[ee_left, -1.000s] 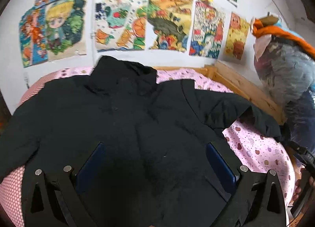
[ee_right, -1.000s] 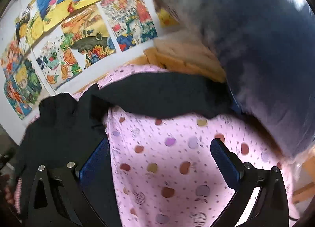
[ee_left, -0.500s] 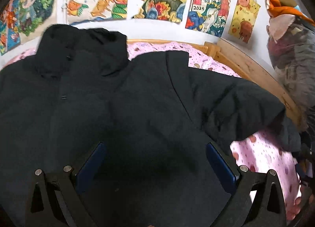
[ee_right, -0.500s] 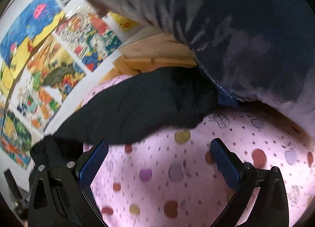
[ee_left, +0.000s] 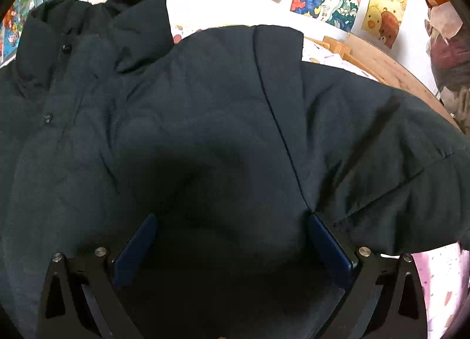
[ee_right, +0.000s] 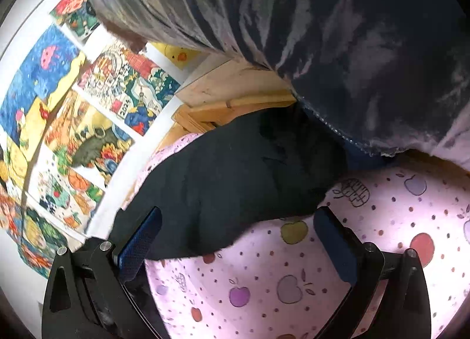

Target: Fold large clothes

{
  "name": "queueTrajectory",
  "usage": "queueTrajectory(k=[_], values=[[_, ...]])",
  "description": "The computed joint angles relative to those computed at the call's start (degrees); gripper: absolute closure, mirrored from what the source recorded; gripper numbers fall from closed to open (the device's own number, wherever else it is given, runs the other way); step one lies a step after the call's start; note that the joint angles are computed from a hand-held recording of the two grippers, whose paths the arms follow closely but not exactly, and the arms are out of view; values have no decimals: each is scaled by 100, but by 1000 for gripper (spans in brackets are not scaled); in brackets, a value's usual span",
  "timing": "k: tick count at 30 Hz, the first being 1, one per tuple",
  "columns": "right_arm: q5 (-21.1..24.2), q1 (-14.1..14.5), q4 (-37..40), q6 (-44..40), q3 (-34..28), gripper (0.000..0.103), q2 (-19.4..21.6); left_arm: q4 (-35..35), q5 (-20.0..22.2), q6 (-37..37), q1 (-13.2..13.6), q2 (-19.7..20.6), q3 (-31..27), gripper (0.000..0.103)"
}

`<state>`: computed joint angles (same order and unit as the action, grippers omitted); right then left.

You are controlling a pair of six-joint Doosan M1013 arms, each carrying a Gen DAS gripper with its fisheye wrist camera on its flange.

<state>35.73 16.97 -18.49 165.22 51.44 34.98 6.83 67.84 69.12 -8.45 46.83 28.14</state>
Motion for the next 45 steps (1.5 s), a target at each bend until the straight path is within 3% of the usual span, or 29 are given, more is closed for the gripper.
queueTrajectory(k=[5,7,11,13,17,20,28,32,36,41,45], values=[[441,58,-319,604,-336,2,179,-88,-257,-33,21,-127,256,0],[586,77,-416,742,-395,7,208,-223,-263,-23,59,-158,270,0],[895,75,-467,883,-456,36,237,-280,127,99,94,-111,36,0],[935,63,-420,911,-456,44,236,-248,173,167,94,-185,120,0],[764,20,-173,1013,-330,77,166,-173,355,339,115,-350,214,0],[739,31,-160,1012,-275,91,128,-148,339,521,175,-636,529,0],[1042,334,-1785,790,-613,100,171,-278,202,689,546,-1677,1829,0],[911,547,-2835,605,-878,100,225,-416,-36,575,803,-2064,2261,0],[409,817,-3653,-26,-1162,100,306,-581,-156,319,1096,-2302,2478,0],[-553,1201,-4663,-1132,-1262,100,355,-635,-297,-58,1396,-2504,2776,0],[-1252,1445,-4832,-2267,-1117,100,289,-666,-467,-316,1599,-2669,3064,0]])
